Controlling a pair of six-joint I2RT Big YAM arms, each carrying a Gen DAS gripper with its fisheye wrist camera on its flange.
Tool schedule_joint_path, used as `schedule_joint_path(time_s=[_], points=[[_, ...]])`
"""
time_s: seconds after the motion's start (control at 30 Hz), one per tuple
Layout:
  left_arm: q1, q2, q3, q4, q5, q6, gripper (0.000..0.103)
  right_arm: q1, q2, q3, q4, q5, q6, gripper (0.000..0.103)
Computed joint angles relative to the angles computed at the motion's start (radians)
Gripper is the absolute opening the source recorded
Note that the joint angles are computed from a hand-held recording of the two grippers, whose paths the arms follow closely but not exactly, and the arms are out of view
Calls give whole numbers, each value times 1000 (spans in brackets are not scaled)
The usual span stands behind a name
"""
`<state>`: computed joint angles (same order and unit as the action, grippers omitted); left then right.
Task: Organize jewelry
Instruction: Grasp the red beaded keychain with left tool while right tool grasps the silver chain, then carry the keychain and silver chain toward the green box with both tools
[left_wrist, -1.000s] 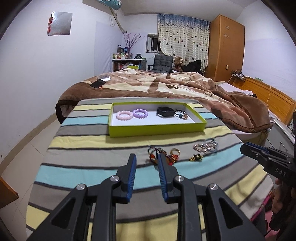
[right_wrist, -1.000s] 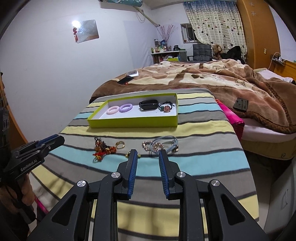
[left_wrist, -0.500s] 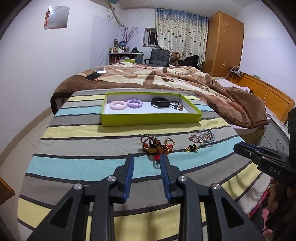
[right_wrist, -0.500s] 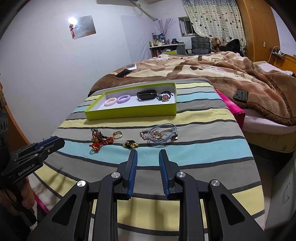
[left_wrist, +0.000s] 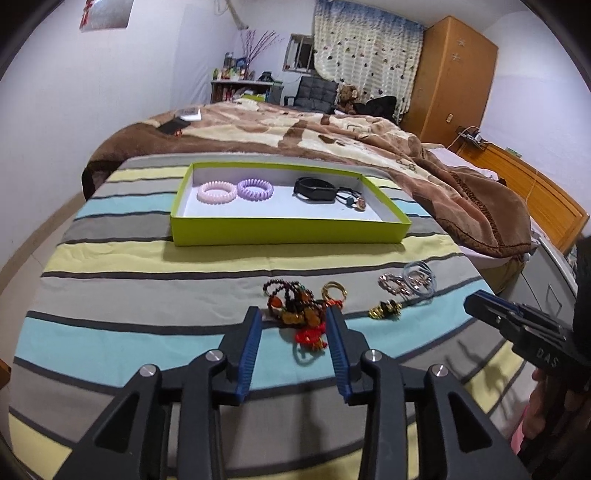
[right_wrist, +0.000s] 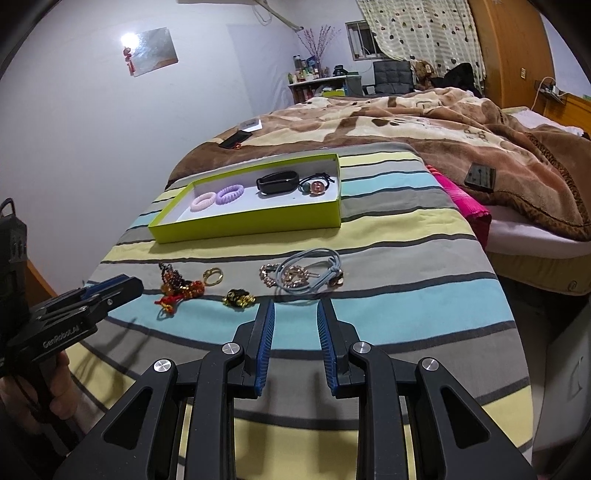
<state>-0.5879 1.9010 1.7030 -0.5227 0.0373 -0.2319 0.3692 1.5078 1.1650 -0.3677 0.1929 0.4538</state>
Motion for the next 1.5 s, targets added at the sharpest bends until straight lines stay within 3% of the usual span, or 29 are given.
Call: schedule_joint_path(time_s=[0.2,0.5,0.63,0.77,0.8,0.87,1.33,1.5], points=[[8,69,100,-81,44,-43,38,-23,37,38,-16,-25,9,25],[8,134,205,-150,40,-91,38,-72,104,107,-71,-80,57,26],[11,149,225,-164,37,-91,21,-90,128,138,-93,-112,76,26],[8,143,218,-154,31,-72,10,-110,157,172,-141,-151,114,25],[7,137,209,-146,28,-64,8,-113,160,173,-144,-159,121,21],[7,128,196,-135,33,-57,8,-114,160,174,-151,-149,121,16],[32,25,59,9,74,-52,7,-95,86,104,-65,-122,96,16],[38,-3,30,31,70,-51,7,-81,61,82,-37,-115,92,16]])
